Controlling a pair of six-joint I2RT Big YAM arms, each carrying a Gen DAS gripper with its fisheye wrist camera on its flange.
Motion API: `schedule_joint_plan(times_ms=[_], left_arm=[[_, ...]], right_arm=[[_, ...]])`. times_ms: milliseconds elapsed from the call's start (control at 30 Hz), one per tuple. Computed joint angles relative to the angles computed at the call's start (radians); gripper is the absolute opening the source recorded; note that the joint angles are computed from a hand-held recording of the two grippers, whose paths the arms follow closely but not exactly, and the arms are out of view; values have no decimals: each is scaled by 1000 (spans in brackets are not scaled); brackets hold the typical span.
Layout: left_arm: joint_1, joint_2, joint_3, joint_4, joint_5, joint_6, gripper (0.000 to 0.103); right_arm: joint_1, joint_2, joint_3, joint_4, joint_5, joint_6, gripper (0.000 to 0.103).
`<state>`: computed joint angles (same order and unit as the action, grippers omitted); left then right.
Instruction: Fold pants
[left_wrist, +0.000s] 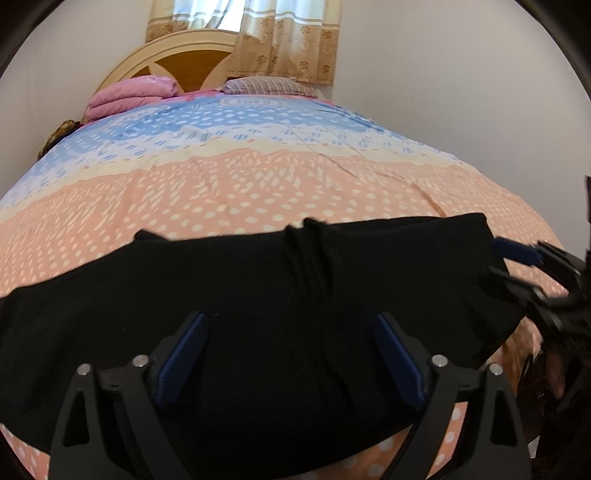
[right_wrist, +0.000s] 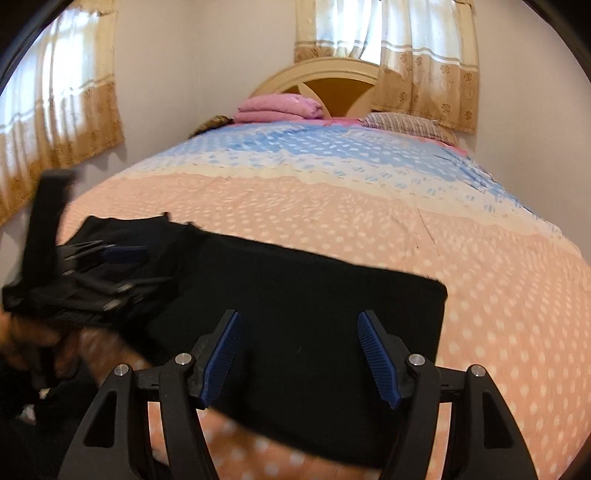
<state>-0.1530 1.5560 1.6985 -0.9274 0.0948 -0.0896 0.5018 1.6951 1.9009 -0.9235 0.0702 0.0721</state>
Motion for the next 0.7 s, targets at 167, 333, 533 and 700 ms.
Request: schedule_joint_plan(times_ms=[167,333,533,700], left_arm=[[-25,-19,-49,24,-62,67,100],[6,-17,-15,-18,-25,66,100],[111,-91,-52,9,-84,102,100],[255,-130,-104,24,-167,91,100]], right_arm=[[-24,87,90,-95,-1,52,67],[8,55,87,-99,36,60,67],[84,35,71,-35,-6,13,67],[147,59,71,-39,-59,-42,67]])
